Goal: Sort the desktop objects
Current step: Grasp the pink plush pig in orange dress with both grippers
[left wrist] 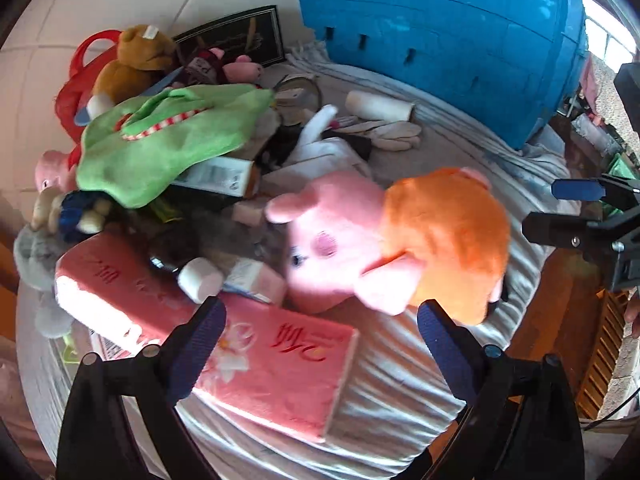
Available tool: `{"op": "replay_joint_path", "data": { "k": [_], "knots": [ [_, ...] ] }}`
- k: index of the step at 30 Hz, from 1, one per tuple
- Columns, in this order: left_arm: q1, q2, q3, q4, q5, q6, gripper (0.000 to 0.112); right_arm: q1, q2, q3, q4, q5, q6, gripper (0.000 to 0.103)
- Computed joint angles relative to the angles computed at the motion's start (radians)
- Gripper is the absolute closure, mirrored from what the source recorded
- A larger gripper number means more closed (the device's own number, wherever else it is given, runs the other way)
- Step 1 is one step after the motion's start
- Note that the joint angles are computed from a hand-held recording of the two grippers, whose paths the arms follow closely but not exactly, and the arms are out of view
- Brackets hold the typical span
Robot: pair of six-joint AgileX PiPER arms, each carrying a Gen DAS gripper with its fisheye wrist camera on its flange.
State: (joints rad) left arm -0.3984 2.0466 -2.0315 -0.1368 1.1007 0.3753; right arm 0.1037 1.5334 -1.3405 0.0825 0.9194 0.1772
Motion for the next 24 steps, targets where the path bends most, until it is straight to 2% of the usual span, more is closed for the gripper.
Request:
{"op": "replay_joint_path", "data": {
  "k": [4,7,10,13,16,19,24],
  "knots": [
    [0.043,0.032,-0.024,-0.032,0.018,0.003,0.014,0.061,0.094,0.005,0.056,-0.023,-0.056,0.0],
    [0.031,0.055,-0.038,-0.036,0.015,0.011,0.014,0.074,0.14,0.012,-0.068,-0.044,-0.012,0.0],
    [0.007,0.087,-0.081,-0.053,0.027,0.02,0.014,-0.033,0.121,0.033,-0.047,-0.062,-0.014,0.0],
    [-0.026,0.148,-0.168,-0.057,0.057,0.012,0.014,-0.097,0.115,0.014,-0.112,-0.049,0.024,0.0],
    [-0.059,0.211,-0.259,-0.061,0.112,-0.015,0.014,-0.159,0.094,0.011,0.038,-0.038,-0.121,0.0],
    [-0.077,0.195,-0.215,-0.074,0.101,-0.042,0.014,-0.169,0.062,0.037,0.115,-0.057,-0.232,0.0],
    [-0.101,0.114,-0.028,-0.037,0.005,-0.154,0.014,-0.175,0.076,0.026,0.23,-0.036,-0.382,0.0]
  ]
}}
